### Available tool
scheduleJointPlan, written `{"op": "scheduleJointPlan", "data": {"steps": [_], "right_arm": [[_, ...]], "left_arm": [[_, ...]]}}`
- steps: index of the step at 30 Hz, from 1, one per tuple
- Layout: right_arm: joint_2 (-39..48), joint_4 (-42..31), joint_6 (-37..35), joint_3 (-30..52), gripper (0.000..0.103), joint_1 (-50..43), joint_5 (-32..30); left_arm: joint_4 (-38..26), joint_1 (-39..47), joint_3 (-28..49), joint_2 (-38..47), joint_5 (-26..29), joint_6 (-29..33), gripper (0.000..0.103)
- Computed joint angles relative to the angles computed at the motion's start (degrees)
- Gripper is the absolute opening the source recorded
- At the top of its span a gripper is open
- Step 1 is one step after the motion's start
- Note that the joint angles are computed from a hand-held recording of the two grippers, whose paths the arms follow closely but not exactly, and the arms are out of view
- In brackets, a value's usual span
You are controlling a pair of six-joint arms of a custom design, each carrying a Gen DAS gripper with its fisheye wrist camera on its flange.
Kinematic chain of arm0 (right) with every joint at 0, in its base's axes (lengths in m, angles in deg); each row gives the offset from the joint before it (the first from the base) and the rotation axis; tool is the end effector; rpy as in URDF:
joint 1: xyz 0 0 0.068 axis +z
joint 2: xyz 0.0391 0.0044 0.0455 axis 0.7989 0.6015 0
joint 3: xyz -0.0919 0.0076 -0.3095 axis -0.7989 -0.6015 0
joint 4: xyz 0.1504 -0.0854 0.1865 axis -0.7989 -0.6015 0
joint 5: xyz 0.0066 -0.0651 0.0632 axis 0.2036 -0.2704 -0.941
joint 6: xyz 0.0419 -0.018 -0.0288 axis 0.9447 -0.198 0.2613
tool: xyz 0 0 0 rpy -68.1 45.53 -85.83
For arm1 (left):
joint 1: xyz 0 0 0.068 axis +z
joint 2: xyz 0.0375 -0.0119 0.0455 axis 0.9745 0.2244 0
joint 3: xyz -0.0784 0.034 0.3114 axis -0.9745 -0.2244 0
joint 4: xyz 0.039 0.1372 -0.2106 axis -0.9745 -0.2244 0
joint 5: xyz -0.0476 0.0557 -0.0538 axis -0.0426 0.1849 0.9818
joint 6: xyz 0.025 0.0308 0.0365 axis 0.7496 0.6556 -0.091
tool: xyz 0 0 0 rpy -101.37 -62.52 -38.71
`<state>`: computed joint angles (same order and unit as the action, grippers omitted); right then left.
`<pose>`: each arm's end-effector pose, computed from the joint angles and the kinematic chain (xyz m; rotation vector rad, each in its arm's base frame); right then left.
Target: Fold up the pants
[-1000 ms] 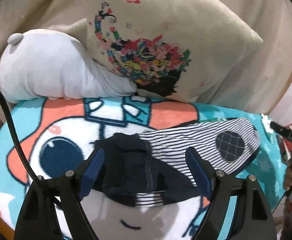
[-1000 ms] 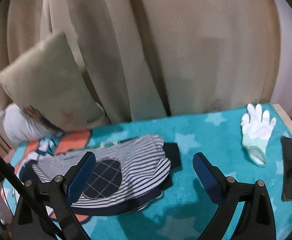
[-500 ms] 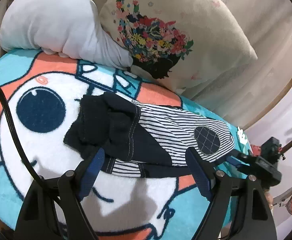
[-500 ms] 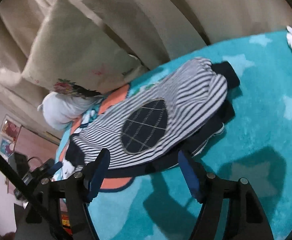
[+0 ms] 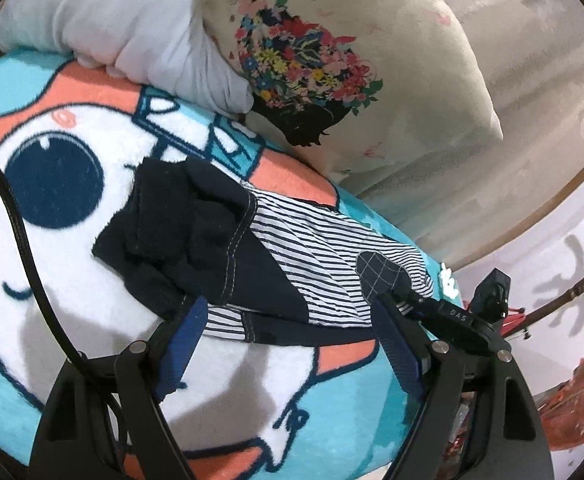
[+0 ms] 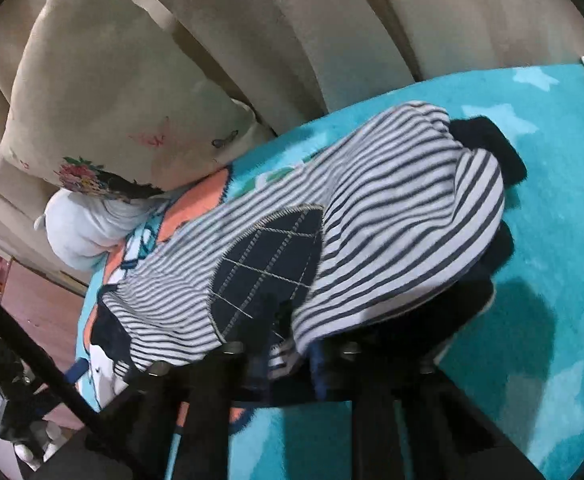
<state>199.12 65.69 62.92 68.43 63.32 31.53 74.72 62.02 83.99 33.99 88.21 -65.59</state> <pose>0.2887 0.0574 0.0663 0.4173 2.3786 0.5261 0.2940 -0.0955 0.0950 -0.0520 2.4276 -0.9156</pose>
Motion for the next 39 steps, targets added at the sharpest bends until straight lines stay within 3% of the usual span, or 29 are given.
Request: {"op": "scheduleJointPlan", "data": {"steps": [5,15,22,27,30,32,35,39], "right_arm": [[-5.0,3.6,-0.7,-3.0,0.009,0.6,1.6],[-12.4,-1.1,-1.8,-2.1,0.009,1.4,1.9],[-15.5,-3.8,-2.5,-1.0,0.009,1.7,2.6],[-17.1,-4.8,-3.0,-1.1,0.009,2.1,3.3],[-17.2,-4.6,-3.7,-1.7,0.009,2.1,3.3],[-17.1,-4.8,-4.3,-1.7,0.009,1.9,3.1],[-16.2,-6.4,-5.2,0.1,0.009,1.6,2.8],[-14.1,-11.2,-6.8,5.6,0.009,1.2,2.5]], "left_arm": [[0.0,0.5,1.8,2.7,3.7,-2.5,0.082],[-0.1,-4.7,5.8,7.5,8.0,-4.4,0.082],[1.6,-9.1,8.8,11.0,13.8,-7.2,0.082],[1.6,-8.5,12.5,14.0,11.2,-10.6,0.082],[0.1,-6.6,12.4,13.0,6.9,-10.6,0.082],[-1.0,-5.1,12.8,12.5,5.6,-10.6,0.078],[-7.4,-4.2,16.5,11.3,2.2,-8.3,0.069],[-15.8,-3.4,25.0,11.5,-1.8,-6.6,0.068]]}}
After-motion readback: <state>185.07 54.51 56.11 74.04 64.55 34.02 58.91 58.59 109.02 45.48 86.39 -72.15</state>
